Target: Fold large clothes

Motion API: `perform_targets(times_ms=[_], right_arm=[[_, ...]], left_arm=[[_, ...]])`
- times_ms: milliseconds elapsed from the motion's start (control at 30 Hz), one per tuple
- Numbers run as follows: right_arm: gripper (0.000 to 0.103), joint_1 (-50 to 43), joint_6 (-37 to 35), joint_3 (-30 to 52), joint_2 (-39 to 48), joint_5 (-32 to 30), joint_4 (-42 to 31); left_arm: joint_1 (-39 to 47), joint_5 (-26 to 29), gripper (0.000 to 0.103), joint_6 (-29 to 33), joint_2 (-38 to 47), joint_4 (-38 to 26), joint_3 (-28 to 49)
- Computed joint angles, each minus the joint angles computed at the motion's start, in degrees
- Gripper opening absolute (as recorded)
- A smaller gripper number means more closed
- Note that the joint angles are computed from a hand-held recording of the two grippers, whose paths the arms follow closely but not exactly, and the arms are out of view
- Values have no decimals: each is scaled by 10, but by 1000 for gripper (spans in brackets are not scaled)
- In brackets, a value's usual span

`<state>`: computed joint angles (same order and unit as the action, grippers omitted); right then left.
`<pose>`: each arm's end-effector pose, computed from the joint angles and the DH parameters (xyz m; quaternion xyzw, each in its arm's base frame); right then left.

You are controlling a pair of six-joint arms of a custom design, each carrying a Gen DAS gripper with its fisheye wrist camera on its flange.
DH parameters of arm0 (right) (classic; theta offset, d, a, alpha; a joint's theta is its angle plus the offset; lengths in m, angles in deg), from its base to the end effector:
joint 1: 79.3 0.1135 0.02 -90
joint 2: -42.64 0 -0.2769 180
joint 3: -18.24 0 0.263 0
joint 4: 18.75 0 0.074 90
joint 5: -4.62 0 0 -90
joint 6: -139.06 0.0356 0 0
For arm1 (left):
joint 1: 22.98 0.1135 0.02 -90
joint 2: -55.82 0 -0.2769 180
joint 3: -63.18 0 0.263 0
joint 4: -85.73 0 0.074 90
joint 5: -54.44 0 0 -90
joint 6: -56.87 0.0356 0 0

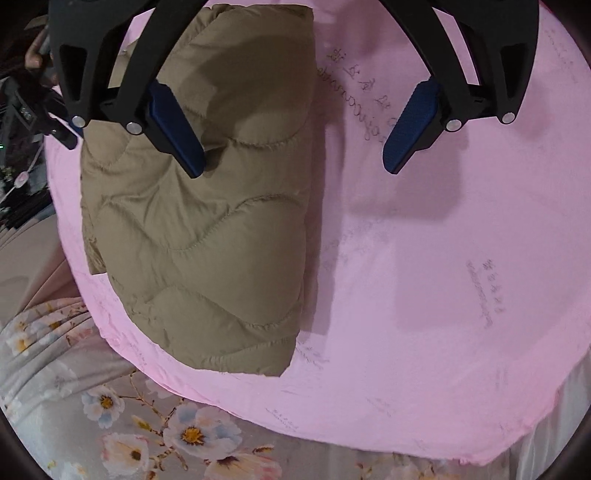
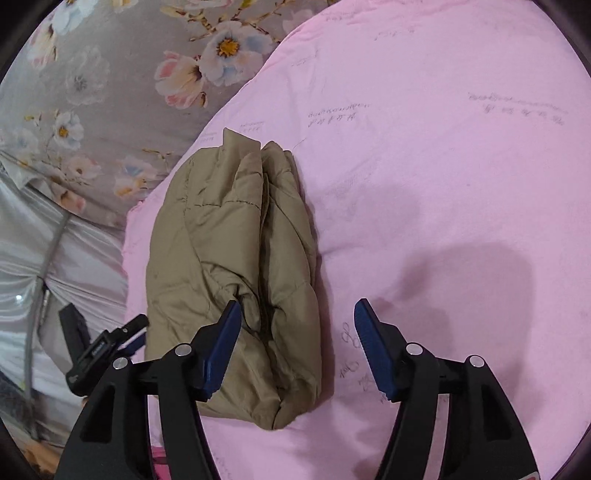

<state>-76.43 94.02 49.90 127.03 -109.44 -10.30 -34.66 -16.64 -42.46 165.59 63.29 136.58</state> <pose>0.2274 0.0259 0.1054 0.2481 0.8702 0.3296 0.2695 0.3710 -0.0885 0.1260 0.0637 0.9490 -0.2040 0.2319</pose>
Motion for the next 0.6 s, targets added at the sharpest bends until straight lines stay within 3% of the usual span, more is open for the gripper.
perform_targets(times_ms=[133, 367, 567, 600], right_arm=[[68, -2, 18, 48, 143, -103, 101], [70, 24, 74, 66, 259, -138, 267], [71, 28, 76, 74, 299, -143, 342], [65, 40, 68, 79, 300, -133, 344]], left_arm=[[23, 102, 95, -1, 61, -28, 47], [20, 218, 98, 15, 131, -37, 100], [9, 237, 98, -1, 161, 2, 120], [9, 237, 98, 4, 163, 5, 122]])
